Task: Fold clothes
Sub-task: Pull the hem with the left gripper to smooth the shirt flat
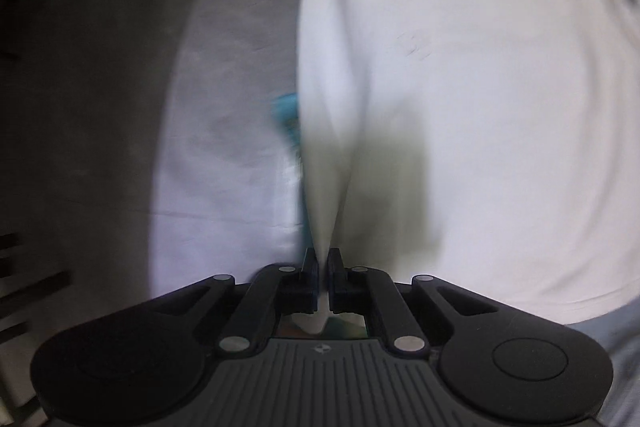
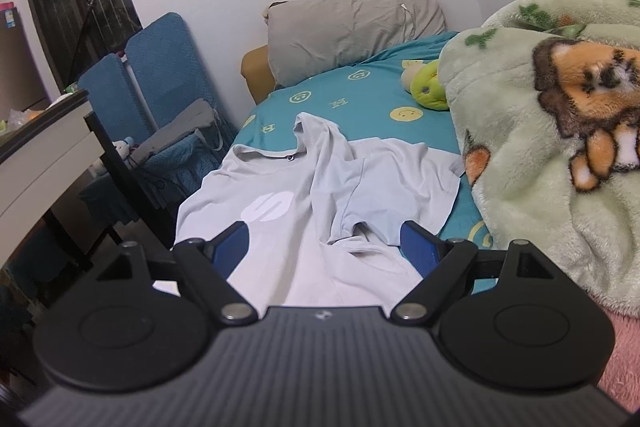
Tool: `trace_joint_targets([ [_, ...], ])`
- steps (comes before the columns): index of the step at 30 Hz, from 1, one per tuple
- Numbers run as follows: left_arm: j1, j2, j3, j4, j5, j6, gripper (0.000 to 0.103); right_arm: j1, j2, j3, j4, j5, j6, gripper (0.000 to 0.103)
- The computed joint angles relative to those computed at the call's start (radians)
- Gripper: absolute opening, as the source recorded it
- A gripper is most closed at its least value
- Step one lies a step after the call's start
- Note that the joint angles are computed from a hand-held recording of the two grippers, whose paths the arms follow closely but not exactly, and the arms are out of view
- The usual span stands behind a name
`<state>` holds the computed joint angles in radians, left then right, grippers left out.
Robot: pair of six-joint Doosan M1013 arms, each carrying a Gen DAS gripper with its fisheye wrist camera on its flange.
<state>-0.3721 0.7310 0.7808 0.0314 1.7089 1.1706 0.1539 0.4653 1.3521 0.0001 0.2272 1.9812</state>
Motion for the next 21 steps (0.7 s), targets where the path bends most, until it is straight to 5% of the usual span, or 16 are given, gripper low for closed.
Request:
trace_joint_targets([
  [3, -0.012, -0.011, 0.002, 0.040, -0.035, 0.022, 0.007, 0.000, 0.005, -0.007, -0.007, 0.000, 0.001, 0.084],
  [9, -0.035, -0.063, 0.043, 0.080, -0.202, 0.039, 0.049, 0.001, 0.005, -0.007, -0.011, -0.007, -0.004, 0.084],
  [14, -0.085, -0.107, 0.067, 0.209, -0.437, 0.006, 0.083, 0.005, 0.002, -0.003, -0.043, -0.021, 0.010, 0.084],
  [21, -0.157, -0.100, 0.085, 0.391, -0.755, -0.152, 0.097, 0.007, 0.001, 0.001, -0.075, -0.033, 0.040, 0.084],
])
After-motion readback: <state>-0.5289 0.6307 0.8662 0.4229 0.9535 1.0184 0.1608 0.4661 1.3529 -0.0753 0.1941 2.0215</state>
